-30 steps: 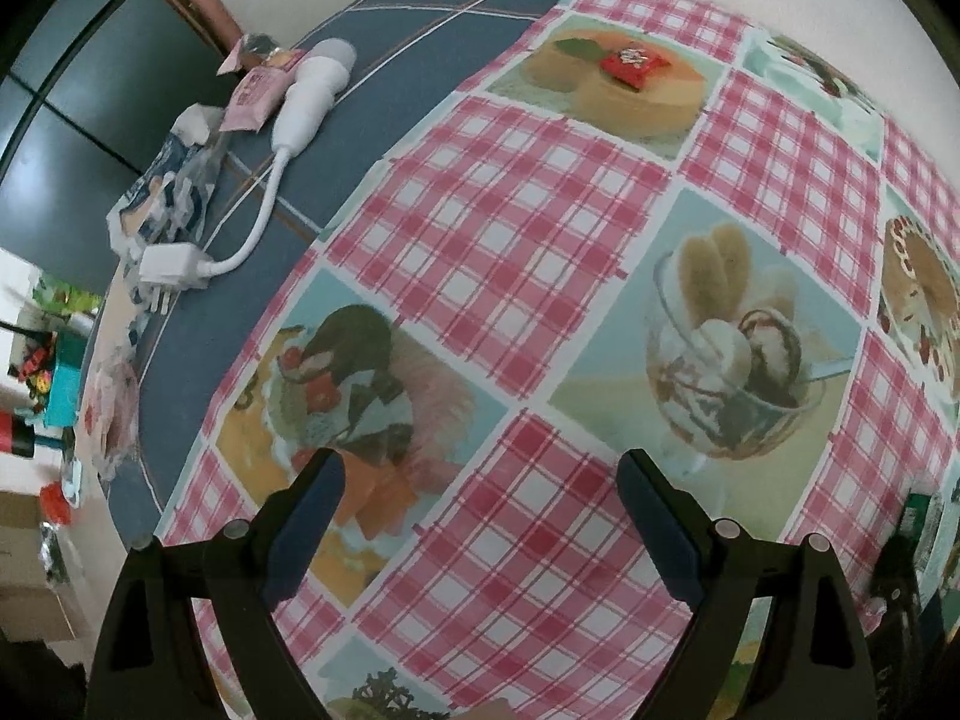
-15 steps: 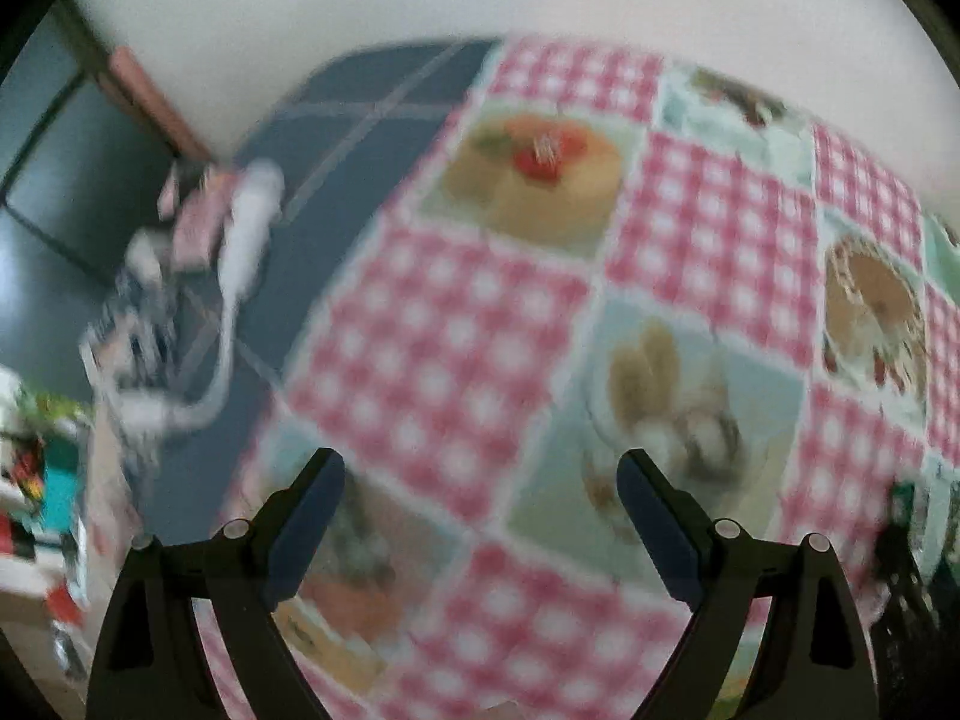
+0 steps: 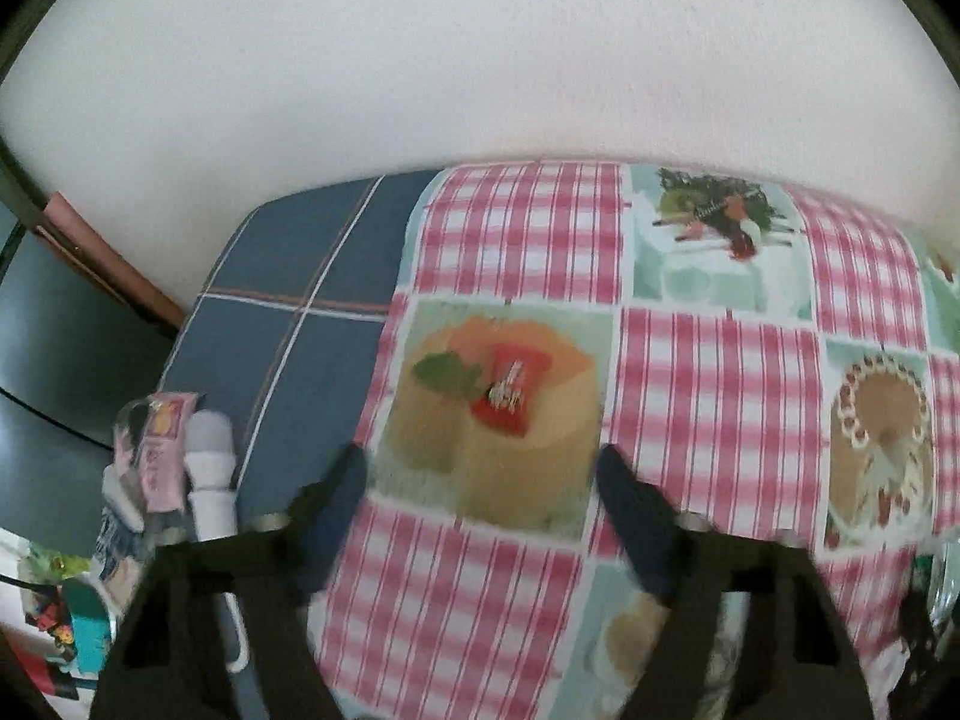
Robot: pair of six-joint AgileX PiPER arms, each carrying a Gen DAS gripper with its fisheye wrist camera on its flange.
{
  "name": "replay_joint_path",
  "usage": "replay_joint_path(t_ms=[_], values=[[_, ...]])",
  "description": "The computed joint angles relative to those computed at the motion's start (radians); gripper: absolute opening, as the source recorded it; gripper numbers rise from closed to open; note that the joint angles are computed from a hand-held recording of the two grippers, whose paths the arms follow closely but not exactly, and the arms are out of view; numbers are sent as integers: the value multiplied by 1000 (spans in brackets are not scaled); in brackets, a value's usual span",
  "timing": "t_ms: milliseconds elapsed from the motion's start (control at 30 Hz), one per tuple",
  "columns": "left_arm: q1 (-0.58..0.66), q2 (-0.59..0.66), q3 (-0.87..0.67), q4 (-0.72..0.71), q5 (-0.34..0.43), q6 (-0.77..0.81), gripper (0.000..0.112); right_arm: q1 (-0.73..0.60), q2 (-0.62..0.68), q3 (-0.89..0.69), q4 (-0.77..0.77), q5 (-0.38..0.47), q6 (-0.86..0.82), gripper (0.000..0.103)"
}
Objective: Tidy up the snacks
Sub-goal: 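Grasp the small red wrapped candy with the left tool, then lift the red candy and green pack and carry both over the white tray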
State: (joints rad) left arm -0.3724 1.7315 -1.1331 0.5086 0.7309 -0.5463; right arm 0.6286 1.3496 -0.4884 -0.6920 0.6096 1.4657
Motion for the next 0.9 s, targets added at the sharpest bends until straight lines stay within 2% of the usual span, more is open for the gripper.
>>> replay_joint_path(t_ms=[67, 200, 300, 433, 500, 567, 633, 800, 900], values=[[2, 42, -29, 0, 11, -1, 64, 0, 7, 0, -18, -1, 2, 58], [42, 93, -43, -23, -35, 1, 59, -17, -5, 7, -1, -10, -29, 58], [65, 127, -58, -40, -49, 9, 40, -18, -4, 5, 6, -5, -35, 58], [83, 139, -56, -51, -76, 17, 37, -12, 0, 4, 3, 0, -23, 58], [88, 146, -63, -61, -75, 29, 26, -3, 0, 2, -1, 9, -9, 58], [90, 149, -69, -79, -74, 44, 23, 2, 2, 3, -5, 11, -4, 58], [82, 148, -77, -86, -68, 53, 15, 4, 1, 2, -3, 12, -5, 58], [68, 137, -71, -51, -67, -4, 17, -2, -5, 5, 6, 8, -22, 58], [81, 129, -62, -60, -89, 16, 37, -5, -6, 2, 14, 11, -32, 58]])
